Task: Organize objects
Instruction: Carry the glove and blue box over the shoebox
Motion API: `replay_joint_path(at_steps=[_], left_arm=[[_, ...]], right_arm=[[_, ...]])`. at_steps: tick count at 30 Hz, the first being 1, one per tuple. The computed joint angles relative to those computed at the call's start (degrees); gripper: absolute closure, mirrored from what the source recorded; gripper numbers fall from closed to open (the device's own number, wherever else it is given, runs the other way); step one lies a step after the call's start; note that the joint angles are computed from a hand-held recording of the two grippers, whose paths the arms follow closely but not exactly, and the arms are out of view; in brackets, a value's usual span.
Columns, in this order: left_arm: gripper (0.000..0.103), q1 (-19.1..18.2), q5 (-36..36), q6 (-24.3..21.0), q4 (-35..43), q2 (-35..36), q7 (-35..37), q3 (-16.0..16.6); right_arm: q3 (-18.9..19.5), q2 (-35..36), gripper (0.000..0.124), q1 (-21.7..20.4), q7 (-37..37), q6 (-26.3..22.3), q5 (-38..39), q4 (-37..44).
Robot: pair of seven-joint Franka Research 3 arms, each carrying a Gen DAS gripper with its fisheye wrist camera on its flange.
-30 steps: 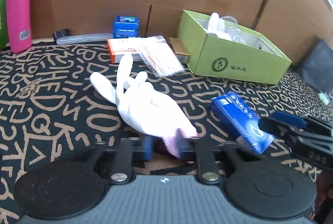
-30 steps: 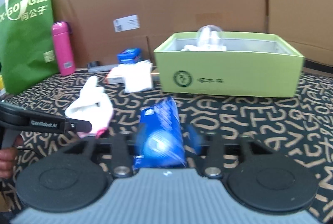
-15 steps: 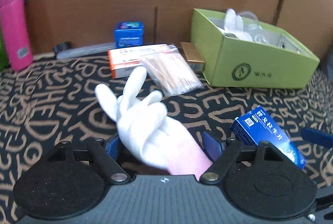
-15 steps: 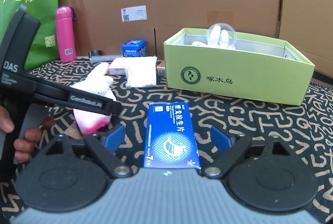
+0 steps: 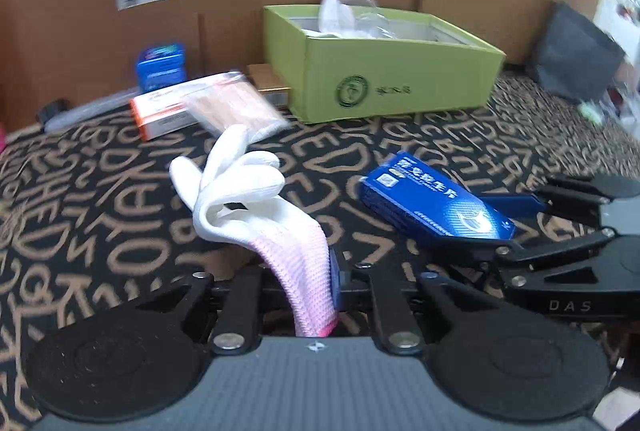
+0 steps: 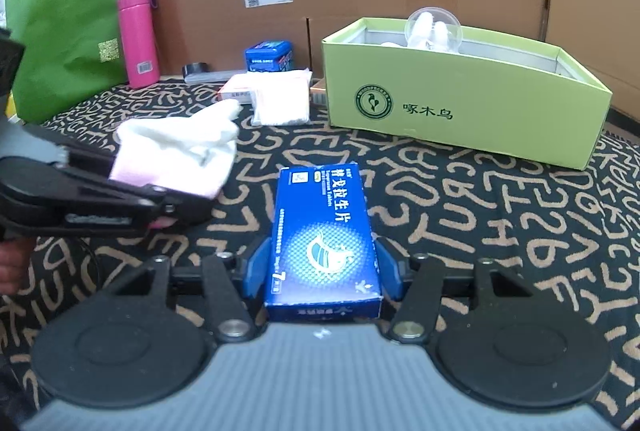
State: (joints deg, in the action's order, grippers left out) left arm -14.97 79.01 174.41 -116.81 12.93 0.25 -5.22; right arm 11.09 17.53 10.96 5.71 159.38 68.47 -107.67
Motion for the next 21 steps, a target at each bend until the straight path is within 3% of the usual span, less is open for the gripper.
replay_joint_path(at_steps=[1, 3, 4, 6, 13, 14, 16, 18, 20, 21], left_arm=[[0.078, -0.4, 0.9, -1.1, 0.0, -0.2, -2.4, 0.3], [0.042, -0.6, 2.2, -3.7, 0.4, -0.2, -5.5, 0.3], [0.035, -0.7, 1.8, -5.6, 0.8, -0.1, -5.7, 0.0], [0.032, -0.8, 2.2, -8.2, 1.8, 0.2, -6.7, -0.3], [0.032, -0.5, -1.5, -9.5, 3.8, 2.2, -3.4, -0.6], [0.035, -0.8, -1.4, -10.2, 4.0, 2.3, -2.6, -0.6], [0.056, -1.1, -1.2, -10.3, 4.2, 2.4, -0.4, -0.6], [0.087, -0.7, -2.0, -7.8, 4.1, 2.5, 1.5, -0.7], [0.094, 0.0, -4.7, -5.1, 3.8, 2.5, 4.1, -0.8], [0.095, 0.0, -5.5, -4.0, 3.6, 2.5, 4.8, -0.7]], right_arm=[[0.0, 0.0, 0.061, 0.1, -0.1, 0.5, 0.0, 0.0], [0.3, 0.2, 0.054, 0.1, -0.5, 1.2, 0.8, 0.2], [0.4, 0.4, 0.051, 0.1, -0.6, 1.4, 1.1, 0.4], [0.5, 0.7, 0.049, 0.2, -0.7, 1.6, 1.1, 0.8], [0.9, 1.9, 0.045, 0.6, -0.3, 1.6, -0.4, 2.2], [0.9, 2.1, 0.045, 0.6, 0.1, 1.5, -1.0, 2.4], [1.1, 2.4, 0.045, 0.7, 0.4, 1.5, -1.7, 2.4], [0.9, 2.6, 0.048, 0.8, 1.8, 1.2, -3.3, 2.4], [1.1, 2.7, 0.068, 0.6, 2.5, 1.3, -3.7, 2.4], [1.4, 2.7, 0.068, 0.4, 2.2, 1.5, -3.3, 2.4]])
